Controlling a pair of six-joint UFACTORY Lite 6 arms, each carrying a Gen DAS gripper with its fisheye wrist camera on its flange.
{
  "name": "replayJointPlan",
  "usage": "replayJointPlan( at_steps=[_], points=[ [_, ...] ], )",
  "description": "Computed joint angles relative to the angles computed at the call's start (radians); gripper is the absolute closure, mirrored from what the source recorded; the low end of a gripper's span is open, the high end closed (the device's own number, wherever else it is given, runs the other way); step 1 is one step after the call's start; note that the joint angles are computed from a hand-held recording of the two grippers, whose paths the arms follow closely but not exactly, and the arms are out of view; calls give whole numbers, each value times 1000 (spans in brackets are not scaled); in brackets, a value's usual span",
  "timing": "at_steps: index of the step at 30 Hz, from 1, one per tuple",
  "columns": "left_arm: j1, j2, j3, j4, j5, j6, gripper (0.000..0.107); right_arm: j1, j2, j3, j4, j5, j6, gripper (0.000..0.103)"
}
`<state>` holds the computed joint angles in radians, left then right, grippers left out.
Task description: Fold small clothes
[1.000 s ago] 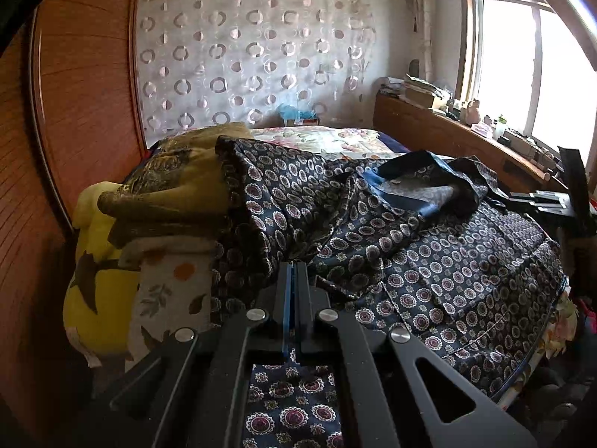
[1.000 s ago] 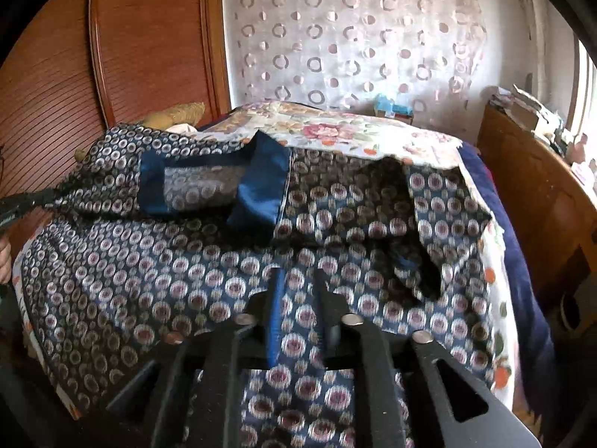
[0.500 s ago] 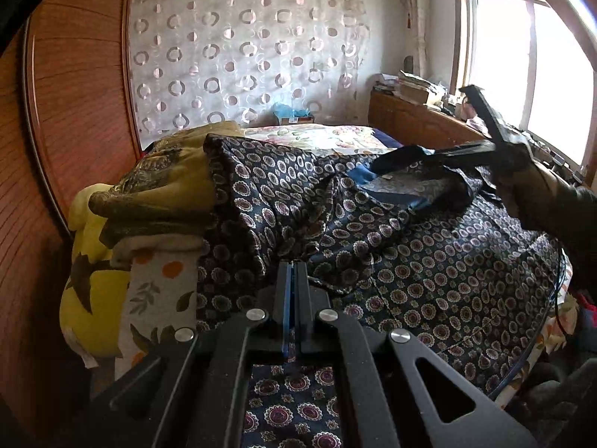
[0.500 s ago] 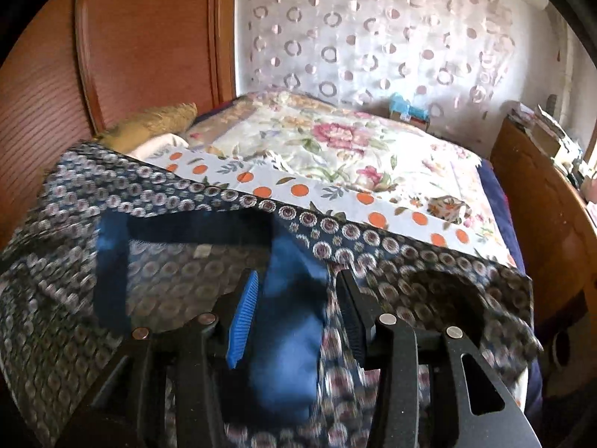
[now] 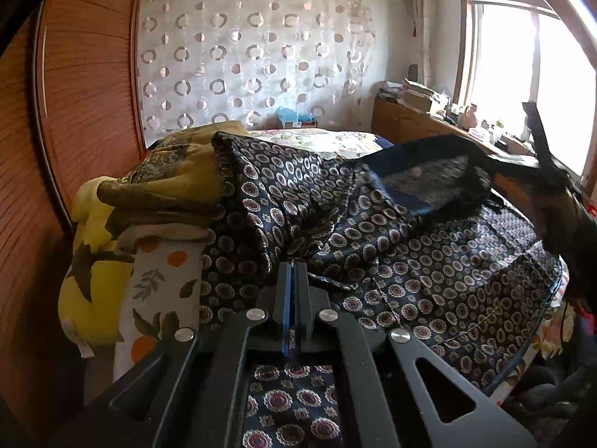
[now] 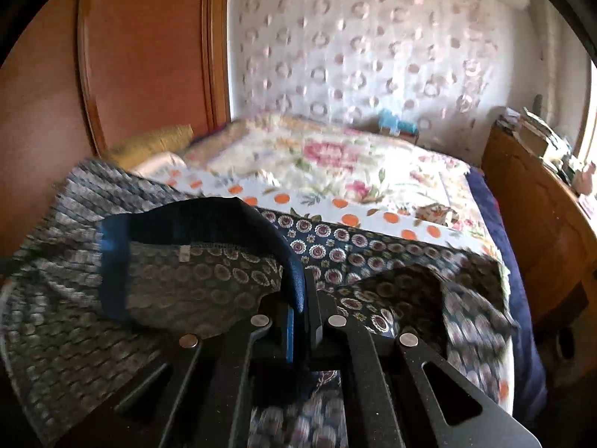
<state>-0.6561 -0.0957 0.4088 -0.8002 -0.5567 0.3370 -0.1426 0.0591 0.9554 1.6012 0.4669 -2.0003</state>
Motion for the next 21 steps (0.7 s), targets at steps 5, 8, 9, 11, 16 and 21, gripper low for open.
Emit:
replayJointPlan(
  at_steps=[5,8,9,11,16,21],
  points=[
    [-47,-32,-30,-82,-35,46,105,-202,-244,-318,64,155,-146,100],
    [-45,-52,-53,-74,-33,28,105,-317,-300,-429,-3,232,-143,100],
    [-41,-56,-59,-66,-33,18,105,-359,-314,-465,-23,253,-152,100],
    [-34,-58,-64,-63,-29,15,105,-426,-306,-482,-99,307,-126,100],
    [-23,-69,-74,-44,-21,-8,105,-558,-326,-485,-239,357,-60,88],
    [-27,-65,-78,-50,-19,-8,105,-714,-426,-492,-357,473,-31,71]
  ],
)
